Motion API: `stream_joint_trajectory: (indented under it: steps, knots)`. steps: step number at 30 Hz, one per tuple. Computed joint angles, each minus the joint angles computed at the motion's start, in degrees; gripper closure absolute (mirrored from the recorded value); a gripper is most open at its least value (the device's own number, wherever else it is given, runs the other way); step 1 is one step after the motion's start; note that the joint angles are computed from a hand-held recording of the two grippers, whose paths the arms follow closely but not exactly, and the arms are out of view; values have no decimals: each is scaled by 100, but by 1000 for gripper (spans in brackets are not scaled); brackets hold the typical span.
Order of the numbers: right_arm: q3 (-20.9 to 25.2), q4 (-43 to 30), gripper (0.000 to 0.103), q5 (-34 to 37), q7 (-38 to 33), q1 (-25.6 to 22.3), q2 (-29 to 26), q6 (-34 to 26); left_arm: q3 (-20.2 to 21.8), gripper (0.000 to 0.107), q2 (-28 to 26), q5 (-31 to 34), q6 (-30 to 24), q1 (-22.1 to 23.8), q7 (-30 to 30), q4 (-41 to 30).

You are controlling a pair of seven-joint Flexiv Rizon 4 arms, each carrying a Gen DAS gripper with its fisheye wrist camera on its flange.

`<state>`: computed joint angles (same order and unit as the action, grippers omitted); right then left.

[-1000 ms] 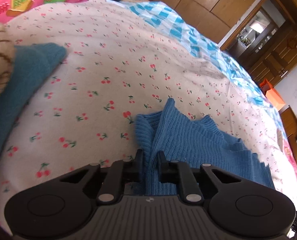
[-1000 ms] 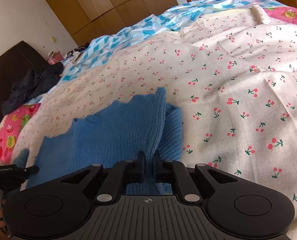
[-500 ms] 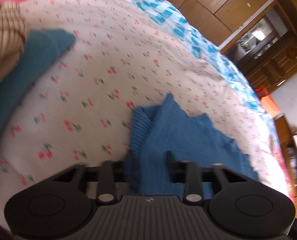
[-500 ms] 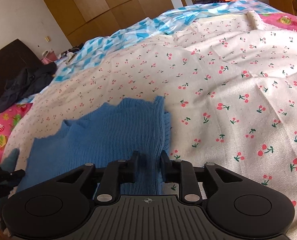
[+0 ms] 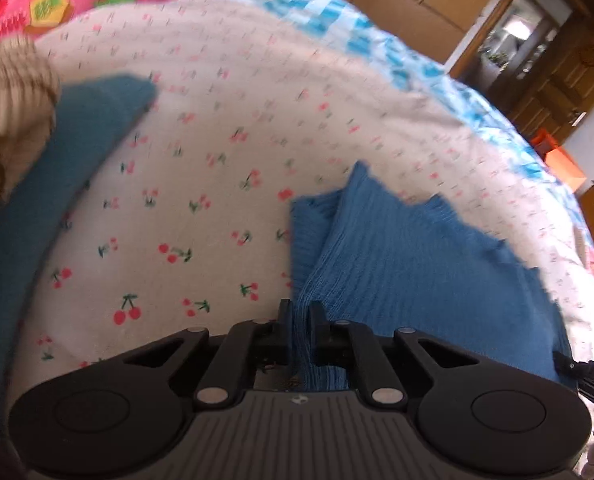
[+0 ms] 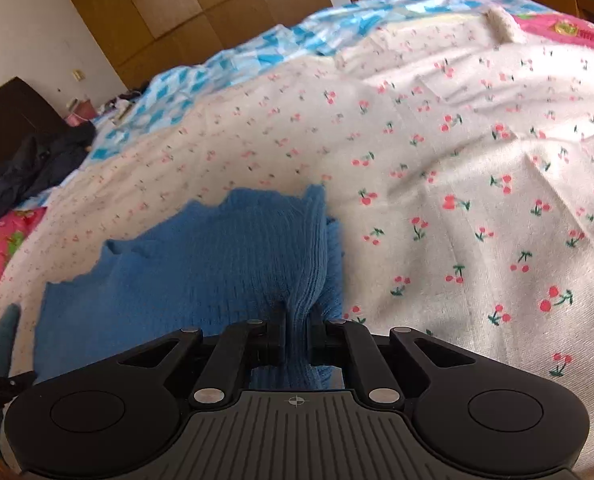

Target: Fold small clothes

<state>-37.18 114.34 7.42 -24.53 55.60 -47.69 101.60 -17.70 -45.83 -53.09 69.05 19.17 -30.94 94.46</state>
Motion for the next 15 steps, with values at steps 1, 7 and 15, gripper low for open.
stream_joint_trajectory:
  steps: [1, 7, 15]
  knots:
    - [-84, 28, 93, 15, -2, 78, 2, 3, -58, 91, 33, -61, 46, 35, 65, 54]
    - [-1836, 473, 82, 99, 55, 1590, -376, -437, -244, 90, 256, -460, 496, 151, 341, 349]
    - [-469, -1138, 58, -631, -728, 364, -372, -263, -407, 66, 453, -1758, 665, 49, 1090, 648]
